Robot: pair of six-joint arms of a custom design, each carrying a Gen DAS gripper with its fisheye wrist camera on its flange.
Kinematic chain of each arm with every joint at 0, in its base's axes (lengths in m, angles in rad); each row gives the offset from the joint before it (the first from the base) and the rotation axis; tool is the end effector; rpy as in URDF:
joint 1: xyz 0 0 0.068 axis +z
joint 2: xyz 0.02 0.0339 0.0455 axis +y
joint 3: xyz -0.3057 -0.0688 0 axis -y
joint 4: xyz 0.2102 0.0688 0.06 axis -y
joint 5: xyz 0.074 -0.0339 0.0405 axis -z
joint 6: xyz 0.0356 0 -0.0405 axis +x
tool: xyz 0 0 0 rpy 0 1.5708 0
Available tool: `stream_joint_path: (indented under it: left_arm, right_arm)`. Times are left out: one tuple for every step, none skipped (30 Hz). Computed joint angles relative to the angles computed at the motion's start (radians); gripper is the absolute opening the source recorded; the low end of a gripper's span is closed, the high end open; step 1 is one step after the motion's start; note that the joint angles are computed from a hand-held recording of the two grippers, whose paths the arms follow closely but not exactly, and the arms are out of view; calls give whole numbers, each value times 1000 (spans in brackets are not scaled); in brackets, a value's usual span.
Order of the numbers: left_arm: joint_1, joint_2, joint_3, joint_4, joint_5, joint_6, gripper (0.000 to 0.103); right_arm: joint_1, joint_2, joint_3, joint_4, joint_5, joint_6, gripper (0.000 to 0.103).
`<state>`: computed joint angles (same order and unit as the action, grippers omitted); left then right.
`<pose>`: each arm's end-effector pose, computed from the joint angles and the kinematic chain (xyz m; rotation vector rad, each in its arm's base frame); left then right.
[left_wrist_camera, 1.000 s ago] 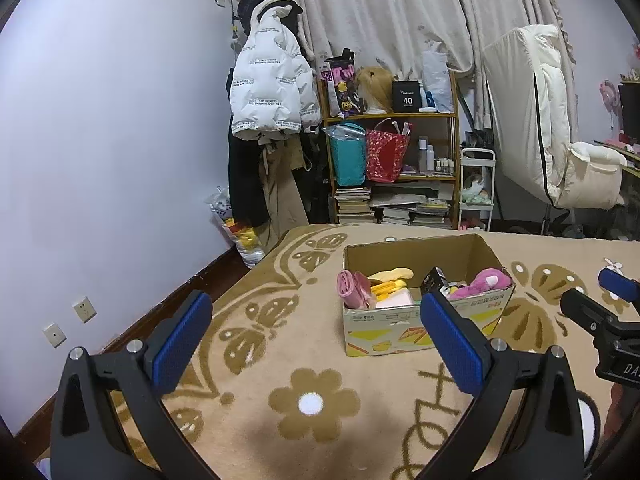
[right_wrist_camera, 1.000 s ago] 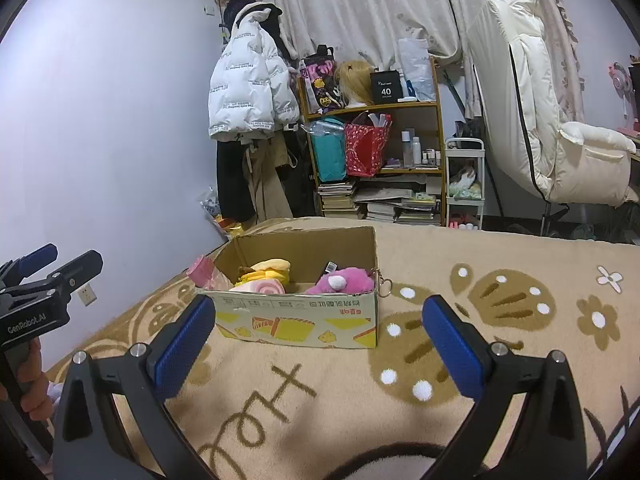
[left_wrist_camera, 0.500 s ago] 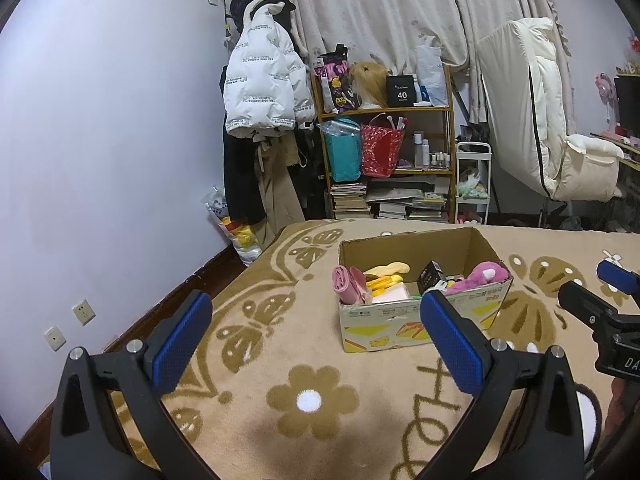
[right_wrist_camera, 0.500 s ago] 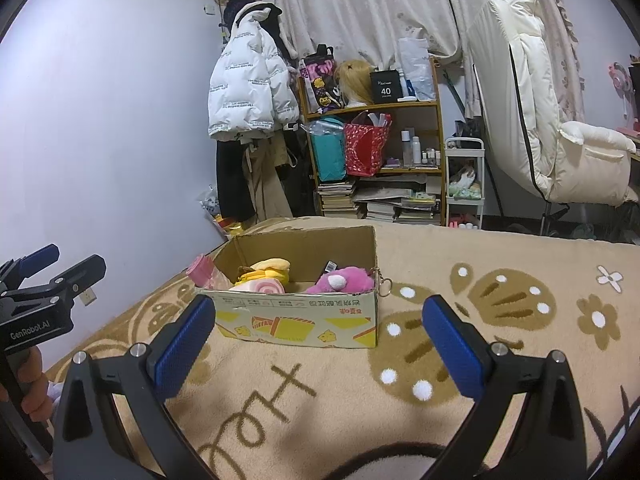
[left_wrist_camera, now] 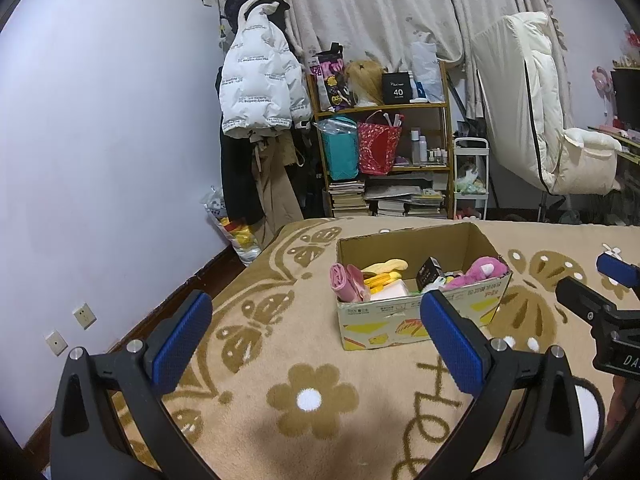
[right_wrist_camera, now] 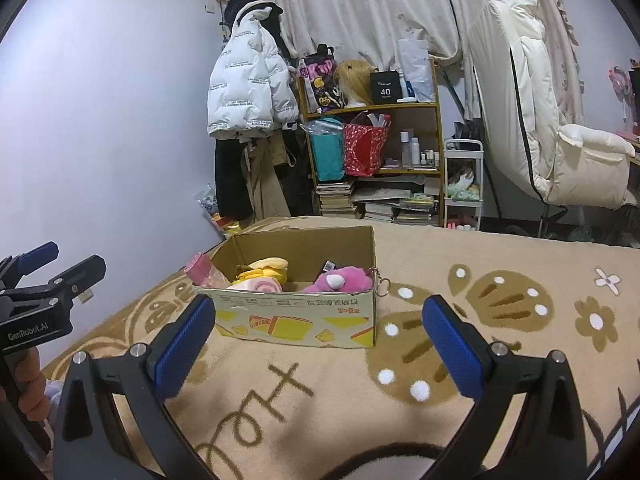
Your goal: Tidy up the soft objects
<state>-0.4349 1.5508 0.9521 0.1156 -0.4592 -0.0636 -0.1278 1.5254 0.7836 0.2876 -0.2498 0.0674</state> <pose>0.2924 -0.1185 0.3010 0.0906 2.0015 0.1534 0.2978 -0.0294 0.2735 0.0390 2.0160 0.2144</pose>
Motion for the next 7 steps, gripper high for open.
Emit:
stream_joint_path:
  left_arm:
    - [3,0,-1,1,2,3,103]
    - [4,2,0,1,5,5,103]
    - [6,4,2,-1,6,6,103]
    - [10,4,3,-3,9,7,103]
    - [12,5,5,-7,12,8,103]
    - [13,6,6,-9,14,8,103]
    - [19,6,7,-11,21,9,103]
  right_arm:
    - [-3,1,2,-2,-4,-1,103]
    - [-4,2,5,-6,-8,-2,103]
    - [-3,1,4,-5,-7,-1,103]
    - [-4,1,4,-4,-6,-1,103]
    - [-5,2,5,-5,-6,-3,103]
    - [-6,2,4,-4,-5,-4,103]
    - [-9,2,1,-2,-7,-5,103]
